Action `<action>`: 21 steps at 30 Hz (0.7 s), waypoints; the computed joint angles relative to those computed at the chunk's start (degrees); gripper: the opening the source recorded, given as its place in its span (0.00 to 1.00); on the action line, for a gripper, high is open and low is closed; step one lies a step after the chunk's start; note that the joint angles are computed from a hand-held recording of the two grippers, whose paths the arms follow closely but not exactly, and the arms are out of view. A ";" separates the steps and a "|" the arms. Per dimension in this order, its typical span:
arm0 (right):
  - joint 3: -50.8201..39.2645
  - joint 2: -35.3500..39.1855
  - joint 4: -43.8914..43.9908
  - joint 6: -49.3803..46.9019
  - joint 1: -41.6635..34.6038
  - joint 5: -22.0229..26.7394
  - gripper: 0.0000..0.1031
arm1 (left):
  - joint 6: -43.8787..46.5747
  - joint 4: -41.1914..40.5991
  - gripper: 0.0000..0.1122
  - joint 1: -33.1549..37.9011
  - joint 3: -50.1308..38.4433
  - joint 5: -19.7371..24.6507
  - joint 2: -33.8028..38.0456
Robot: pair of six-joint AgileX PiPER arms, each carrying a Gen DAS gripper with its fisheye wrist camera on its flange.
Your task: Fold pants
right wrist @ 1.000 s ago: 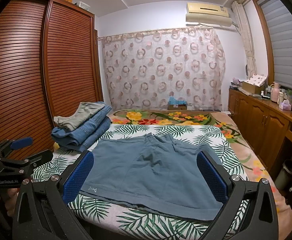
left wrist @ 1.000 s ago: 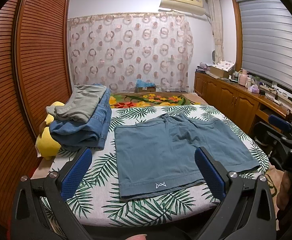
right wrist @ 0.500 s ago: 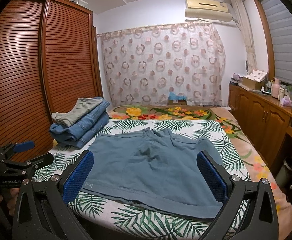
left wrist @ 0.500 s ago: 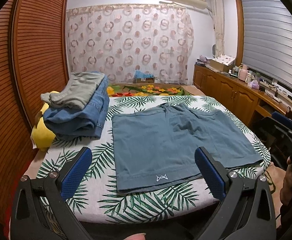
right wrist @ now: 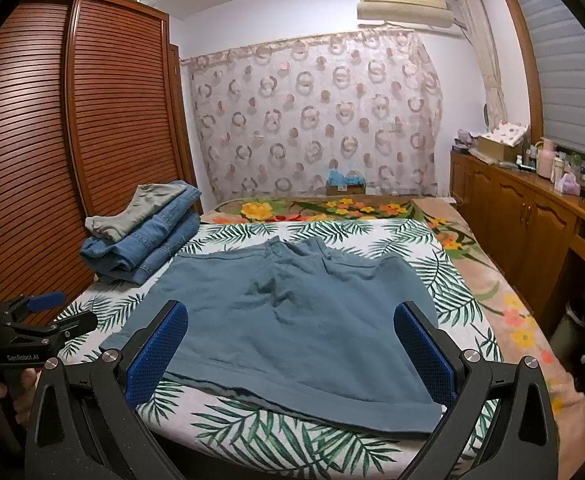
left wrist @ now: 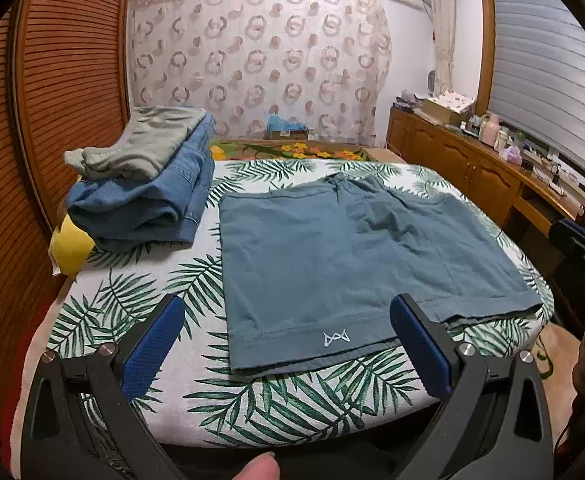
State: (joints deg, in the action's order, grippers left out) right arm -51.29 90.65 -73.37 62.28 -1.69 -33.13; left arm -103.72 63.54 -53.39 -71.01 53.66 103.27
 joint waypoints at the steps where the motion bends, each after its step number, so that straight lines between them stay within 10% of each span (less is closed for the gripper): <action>1: -0.28 0.33 -0.14 0.08 -0.04 0.21 1.00 | 0.99 -0.60 0.92 0.69 -0.25 -0.91 0.38; 21: -13.12 7.52 -22.59 23.35 1.87 9.34 0.94 | 6.52 -4.92 0.92 9.10 2.18 -12.84 4.34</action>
State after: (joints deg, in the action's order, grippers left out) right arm -64.41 98.17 -95.95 85.64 0.18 -23.79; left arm -97.20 58.62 -44.29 -68.83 40.82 107.60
